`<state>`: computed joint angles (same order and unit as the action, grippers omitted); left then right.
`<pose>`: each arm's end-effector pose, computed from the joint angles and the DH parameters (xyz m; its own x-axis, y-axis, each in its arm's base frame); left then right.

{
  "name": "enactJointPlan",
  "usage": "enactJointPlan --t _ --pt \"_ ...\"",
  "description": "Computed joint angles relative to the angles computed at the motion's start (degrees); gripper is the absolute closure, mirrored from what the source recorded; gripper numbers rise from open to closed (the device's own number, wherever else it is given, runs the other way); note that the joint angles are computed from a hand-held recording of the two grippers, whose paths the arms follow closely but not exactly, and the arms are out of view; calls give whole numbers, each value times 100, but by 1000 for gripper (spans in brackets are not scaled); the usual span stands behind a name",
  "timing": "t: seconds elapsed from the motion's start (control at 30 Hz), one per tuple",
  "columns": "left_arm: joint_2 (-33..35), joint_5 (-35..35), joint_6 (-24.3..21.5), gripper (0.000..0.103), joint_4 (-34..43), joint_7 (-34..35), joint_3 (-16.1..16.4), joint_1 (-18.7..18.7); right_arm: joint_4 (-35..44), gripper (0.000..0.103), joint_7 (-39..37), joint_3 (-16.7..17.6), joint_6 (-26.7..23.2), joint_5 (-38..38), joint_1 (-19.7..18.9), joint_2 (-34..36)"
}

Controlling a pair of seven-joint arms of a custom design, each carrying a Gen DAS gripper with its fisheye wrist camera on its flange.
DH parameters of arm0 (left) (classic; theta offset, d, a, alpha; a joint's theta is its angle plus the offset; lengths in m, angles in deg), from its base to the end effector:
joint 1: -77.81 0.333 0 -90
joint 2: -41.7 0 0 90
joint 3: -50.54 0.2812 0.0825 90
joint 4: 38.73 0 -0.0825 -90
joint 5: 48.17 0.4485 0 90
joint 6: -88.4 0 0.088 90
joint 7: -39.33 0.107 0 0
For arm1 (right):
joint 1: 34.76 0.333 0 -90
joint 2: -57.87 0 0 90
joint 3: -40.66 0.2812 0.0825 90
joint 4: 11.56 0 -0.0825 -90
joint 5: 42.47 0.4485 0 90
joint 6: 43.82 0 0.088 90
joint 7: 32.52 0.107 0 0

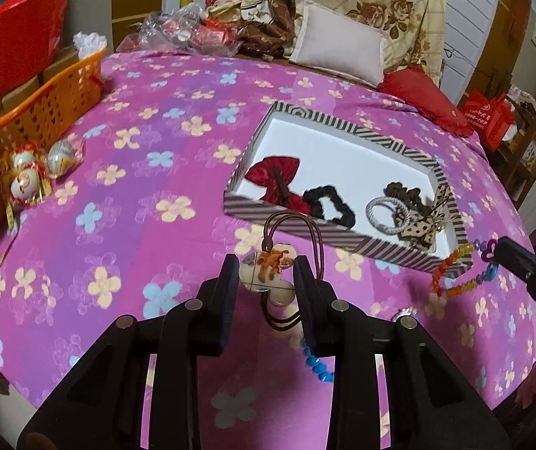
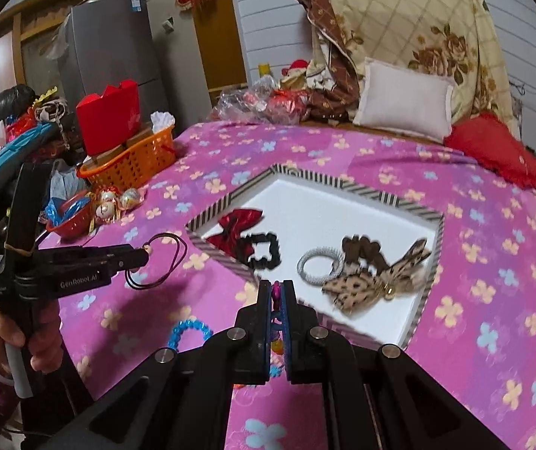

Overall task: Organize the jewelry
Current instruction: 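Carry the hair tie and rainbow bracelet over the tray with both grippers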

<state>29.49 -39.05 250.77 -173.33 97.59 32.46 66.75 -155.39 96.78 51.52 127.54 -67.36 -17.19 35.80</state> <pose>0.5025 -0.2917 0.4220 -0.1590 -0.9751 0.1547 -0.7798 0.0279 -0.6255 0.4531 0.2801 0.4450 0.2665 -0.9600 -0.0859 -0.6318 -0.1067 -0.7677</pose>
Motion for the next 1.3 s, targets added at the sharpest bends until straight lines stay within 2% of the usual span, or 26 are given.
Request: enactJointPlan --t 0.3,0.5,0.87,1.3 --pt "385 607 -144 74 616 -253 -84 31 403 99 -215 -75 -59 -31 -66 211" --pt "736 1033 -294 74 1062 -453 10 -111 701 99 -370 -166 -80 46 -26 515" --pt "1607 1672 -666 74 2052 -752 404 -511 1352 98 -806 -390 -107 438 131 1255" --pt "2698 1603 -1134 75 3228 -658 860 -912 2059 99 -1927 -504 -259 1593 315 2153"
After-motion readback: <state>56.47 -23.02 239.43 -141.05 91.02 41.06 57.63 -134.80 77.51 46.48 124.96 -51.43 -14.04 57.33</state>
